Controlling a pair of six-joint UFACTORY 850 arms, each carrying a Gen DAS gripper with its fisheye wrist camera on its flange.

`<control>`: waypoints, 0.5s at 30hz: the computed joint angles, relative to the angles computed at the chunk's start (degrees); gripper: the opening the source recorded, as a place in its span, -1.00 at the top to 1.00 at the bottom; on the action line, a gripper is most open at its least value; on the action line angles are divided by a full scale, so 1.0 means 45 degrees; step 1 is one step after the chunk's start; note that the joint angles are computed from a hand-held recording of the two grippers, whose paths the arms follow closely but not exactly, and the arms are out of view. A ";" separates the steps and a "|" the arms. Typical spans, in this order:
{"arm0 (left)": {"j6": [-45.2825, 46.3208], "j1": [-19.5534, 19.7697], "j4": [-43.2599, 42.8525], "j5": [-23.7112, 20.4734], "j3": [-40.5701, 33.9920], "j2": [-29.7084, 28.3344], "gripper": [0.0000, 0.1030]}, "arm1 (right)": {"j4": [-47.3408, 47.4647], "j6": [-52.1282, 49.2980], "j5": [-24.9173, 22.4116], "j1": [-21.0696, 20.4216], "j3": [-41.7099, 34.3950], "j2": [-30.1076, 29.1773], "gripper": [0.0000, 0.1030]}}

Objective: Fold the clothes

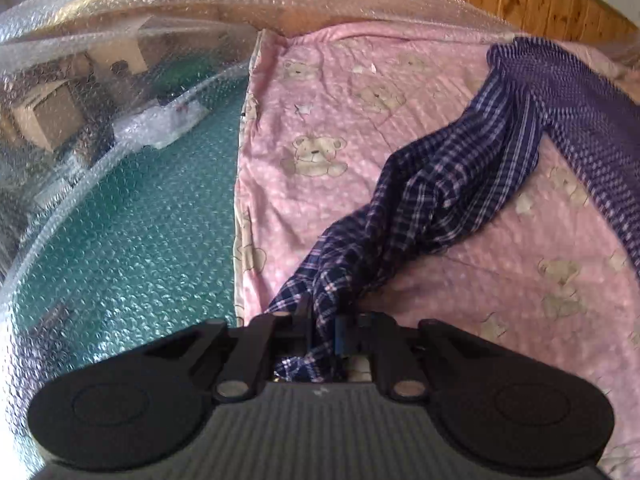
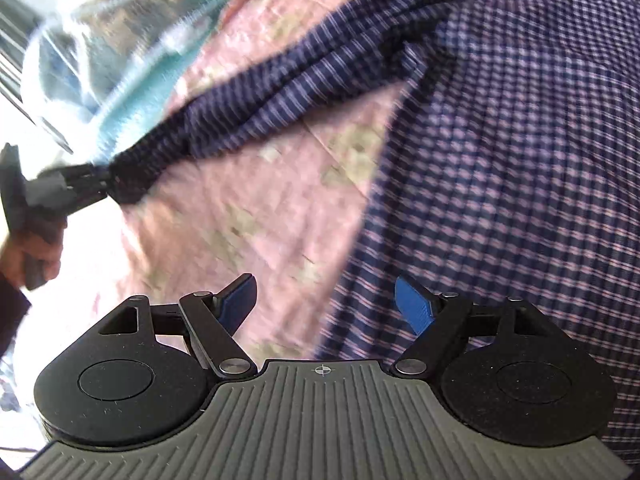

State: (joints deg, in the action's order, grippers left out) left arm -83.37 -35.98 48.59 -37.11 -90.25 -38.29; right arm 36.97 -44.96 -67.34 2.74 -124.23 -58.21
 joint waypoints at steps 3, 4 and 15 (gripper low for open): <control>-0.3420 -0.0316 0.1460 0.1038 0.0495 0.1127 0.82 | 0.1594 0.0699 -0.0480 0.0028 -0.0834 -0.0286 -0.60; -0.4159 -0.0349 0.1452 0.1653 0.0501 0.1388 0.81 | 0.2153 0.0951 -0.0621 0.0068 -0.1164 -0.0395 -0.61; 0.2298 -0.1596 -0.3233 -0.3864 -0.7428 -0.3029 0.73 | 0.3781 0.2461 -0.2882 0.0319 -0.1738 -0.0493 -0.76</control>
State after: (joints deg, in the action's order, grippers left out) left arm -73.03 -43.16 34.04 -54.50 -123.67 -51.92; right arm 53.99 -33.88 -80.30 4.18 -132.05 -60.43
